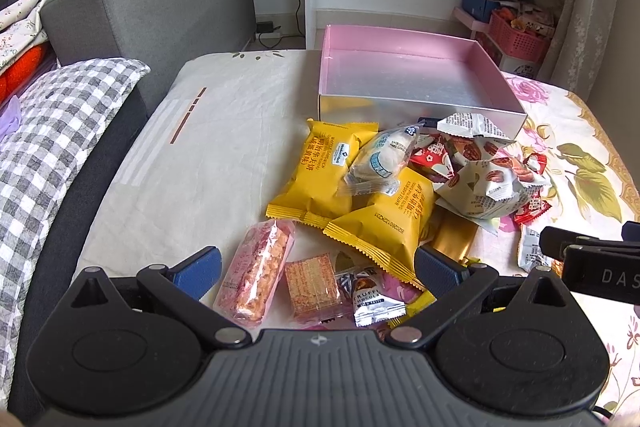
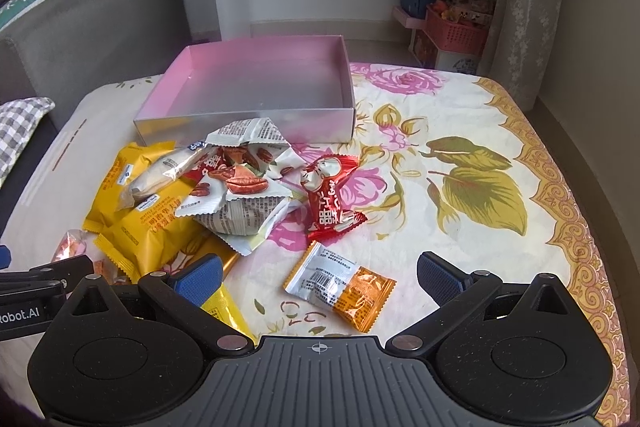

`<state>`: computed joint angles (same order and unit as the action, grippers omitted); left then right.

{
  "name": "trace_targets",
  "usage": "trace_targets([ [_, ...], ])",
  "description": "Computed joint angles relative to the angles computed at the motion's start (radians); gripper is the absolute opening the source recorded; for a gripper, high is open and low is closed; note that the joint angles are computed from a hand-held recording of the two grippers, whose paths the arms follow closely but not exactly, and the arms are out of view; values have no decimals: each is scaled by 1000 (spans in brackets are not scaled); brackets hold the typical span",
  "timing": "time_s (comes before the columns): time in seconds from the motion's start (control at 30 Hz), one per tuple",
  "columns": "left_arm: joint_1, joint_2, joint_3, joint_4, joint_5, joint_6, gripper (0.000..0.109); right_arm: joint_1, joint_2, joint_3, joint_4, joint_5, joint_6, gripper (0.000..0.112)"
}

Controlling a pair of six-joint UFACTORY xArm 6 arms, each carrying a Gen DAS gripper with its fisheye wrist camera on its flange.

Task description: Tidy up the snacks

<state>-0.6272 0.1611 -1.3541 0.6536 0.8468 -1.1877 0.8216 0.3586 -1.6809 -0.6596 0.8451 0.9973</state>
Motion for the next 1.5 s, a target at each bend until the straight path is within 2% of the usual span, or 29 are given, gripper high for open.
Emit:
trace_targets([
  [0.17,23,9,-20,-21,-6,49,103,-24,18,-43,58,-24,-48,103],
  [0.3,57,20,-34,-77,-50,139,102,-59,51,-99,228,-60,-148,103],
  [0.37,78,30,-42,-121,-75,195,101,-73,73,-130,305,-67,-188,103],
  [0.47,119,45,-48,-243,-127,297,97,-93,93,-140,382,-132,-216,103],
  [0.53,146,53,-41,-318,-172,354,91,-107,94,-111,437,-229,-231,103],
  [0.6,172,54,-10,-372,-249,397,89,-120,84,-45,504,-390,-248,102],
  [0.67,194,57,20,-410,-316,432,83,-125,87,-12,577,-486,-288,102],
  [0.7,205,61,28,-450,-342,469,81,-127,98,-15,626,-496,-323,102],
  [0.77,223,81,29,-568,-384,581,72,-129,132,-63,725,-446,-394,101],
  [0.83,234,96,35,-628,-428,645,66,-131,152,-91,776,-421,-421,99],
  [0.87,238,106,29,-642,-436,660,60,-133,161,-102,803,-410,-432,98],
  [0.97,252,133,9,-695,-456,702,51,-142,188,-137,879,-364,-459,93],
  [1.17,264,179,-49,-872,-422,842,47,-152,248,-239,918,-273,-482,83],
  [1.27,257,203,-79,-860,-394,853,48,-151,268,-269,929,-252,-501,79],
  [1.5,251,256,-147,-726,-324,744,47,-153,306,-329,936,-188,-511,66],
])
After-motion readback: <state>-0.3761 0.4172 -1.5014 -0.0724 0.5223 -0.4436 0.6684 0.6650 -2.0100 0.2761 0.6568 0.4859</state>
